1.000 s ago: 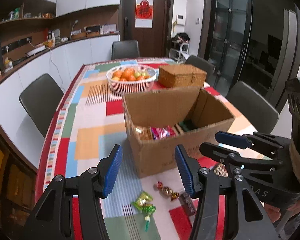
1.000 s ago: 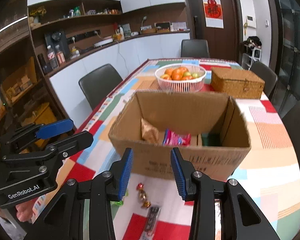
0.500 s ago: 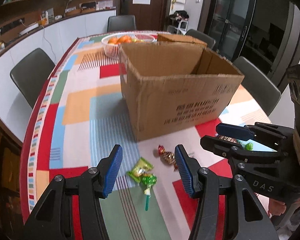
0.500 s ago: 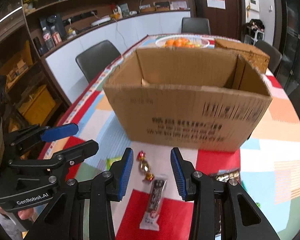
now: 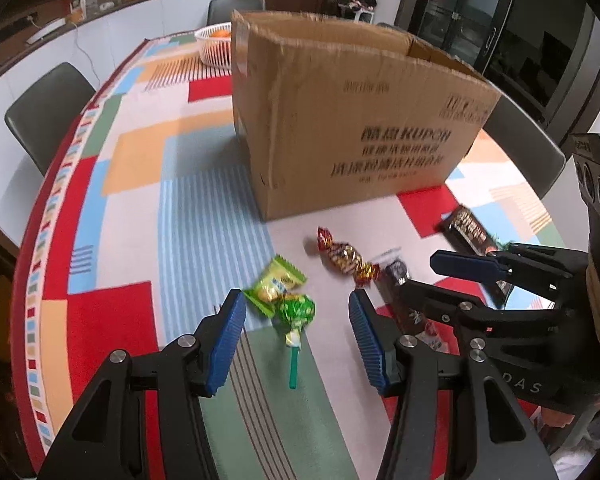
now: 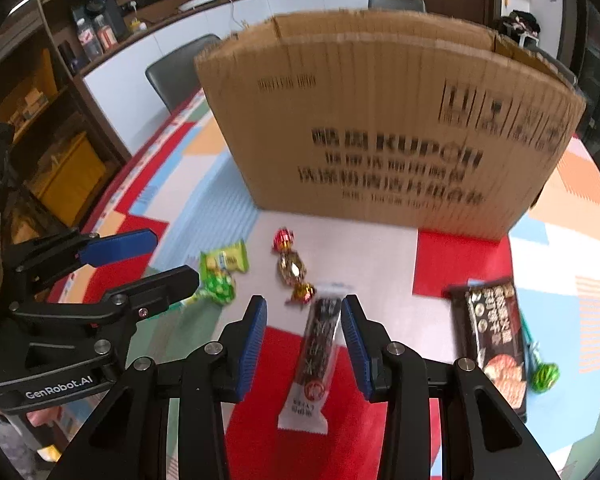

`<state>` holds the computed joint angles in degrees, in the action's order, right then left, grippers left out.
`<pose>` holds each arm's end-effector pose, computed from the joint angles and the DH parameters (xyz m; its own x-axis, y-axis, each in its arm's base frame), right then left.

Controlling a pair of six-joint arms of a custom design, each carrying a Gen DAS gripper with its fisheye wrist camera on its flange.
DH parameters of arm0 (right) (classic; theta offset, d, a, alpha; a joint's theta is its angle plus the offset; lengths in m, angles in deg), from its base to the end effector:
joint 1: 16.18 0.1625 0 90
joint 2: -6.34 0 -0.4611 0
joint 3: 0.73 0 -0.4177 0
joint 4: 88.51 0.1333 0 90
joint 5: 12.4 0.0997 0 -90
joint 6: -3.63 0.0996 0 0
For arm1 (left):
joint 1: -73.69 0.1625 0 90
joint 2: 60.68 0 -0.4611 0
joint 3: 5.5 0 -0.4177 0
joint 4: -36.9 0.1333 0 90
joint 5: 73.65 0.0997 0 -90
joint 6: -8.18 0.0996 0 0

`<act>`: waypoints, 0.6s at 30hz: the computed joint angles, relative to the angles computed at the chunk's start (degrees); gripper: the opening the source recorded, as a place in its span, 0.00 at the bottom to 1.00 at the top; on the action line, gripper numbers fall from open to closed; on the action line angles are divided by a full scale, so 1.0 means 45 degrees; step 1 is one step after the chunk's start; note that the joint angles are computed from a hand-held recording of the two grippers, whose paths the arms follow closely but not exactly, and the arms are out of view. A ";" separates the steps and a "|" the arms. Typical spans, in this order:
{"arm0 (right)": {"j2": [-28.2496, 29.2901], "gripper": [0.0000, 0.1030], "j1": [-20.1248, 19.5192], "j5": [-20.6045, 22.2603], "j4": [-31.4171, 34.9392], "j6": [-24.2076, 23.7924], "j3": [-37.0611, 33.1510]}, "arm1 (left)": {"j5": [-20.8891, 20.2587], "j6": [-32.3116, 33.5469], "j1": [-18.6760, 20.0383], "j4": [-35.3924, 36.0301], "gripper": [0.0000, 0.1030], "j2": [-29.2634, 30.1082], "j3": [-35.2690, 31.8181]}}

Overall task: Organize snacks
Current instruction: 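Move both tools back toward the remaining snacks on the table, then grasp the green lollipop with the left gripper while the right grasps the dark stick snack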

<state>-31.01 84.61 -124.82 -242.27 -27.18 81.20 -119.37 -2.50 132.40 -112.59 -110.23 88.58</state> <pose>0.2412 -0.7567 0.0949 -0.7095 -0.5181 0.4777 -0.6290 0.7713 -0.0977 -0.1963 -0.7135 0.1773 -0.7862 0.0610 -0.6150 0.3623 0.8517 -0.3787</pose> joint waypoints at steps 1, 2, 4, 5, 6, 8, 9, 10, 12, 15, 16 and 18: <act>0.0020 0.39 -0.0019 -0.0058 0.0060 0.0038 -0.0001 | -0.0065 -0.0029 0.0038 0.0070 0.51 0.0024 0.0009; 0.0027 0.39 -0.0050 -0.0120 0.0145 0.0093 0.0023 | -0.0137 -0.0059 0.0074 0.0143 0.50 0.0042 0.0012; 0.0061 0.39 -0.0075 -0.0232 0.0355 0.0245 0.0018 | -0.0307 -0.0104 0.0158 0.0272 0.48 0.0092 -0.0005; 0.0080 0.39 -0.0094 -0.0288 0.0464 0.0325 0.0011 | -0.0407 -0.0104 0.0204 0.0277 0.47 0.0113 -0.0011; 0.0100 0.39 -0.0114 -0.0327 0.0543 0.0387 0.0002 | -0.0516 -0.0106 0.0248 0.0289 0.45 0.0131 -0.0022; 0.0111 0.39 -0.0154 -0.0396 0.0679 0.0515 0.0025 | -0.0765 -0.0063 0.0342 0.0314 0.41 0.0168 -0.0064; 0.0119 0.39 -0.0166 -0.0419 0.0721 0.0546 0.0028 | -0.0806 -0.0060 0.0369 0.0326 0.40 0.0187 -0.0081; 0.0134 0.39 -0.0175 -0.0451 0.0734 0.0562 0.0041 | -0.0838 -0.0044 0.0402 0.0356 0.39 0.0217 -0.0119; 0.0170 0.39 -0.0190 -0.0499 0.0784 0.0596 0.0041 | -0.0925 -0.0060 0.0455 0.0421 0.34 0.0271 -0.0220; 0.0227 0.39 -0.0216 -0.0535 0.0901 0.0690 -0.0039 | -0.0955 -0.0058 0.0525 0.0568 0.34 0.0362 -0.0369; 0.0268 0.39 -0.0218 -0.0544 0.0910 0.0723 -0.0069 | -0.0928 -0.0074 0.0548 0.0651 0.34 0.0404 -0.0432; 0.0323 0.39 -0.0231 -0.0572 0.0971 0.0773 -0.0145 | -0.0967 -0.0100 0.0598 0.0786 0.34 0.0467 -0.0539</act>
<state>-29.56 83.57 -127.39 -237.90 -23.70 80.55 -123.73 -2.96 135.09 -109.06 -108.13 86.15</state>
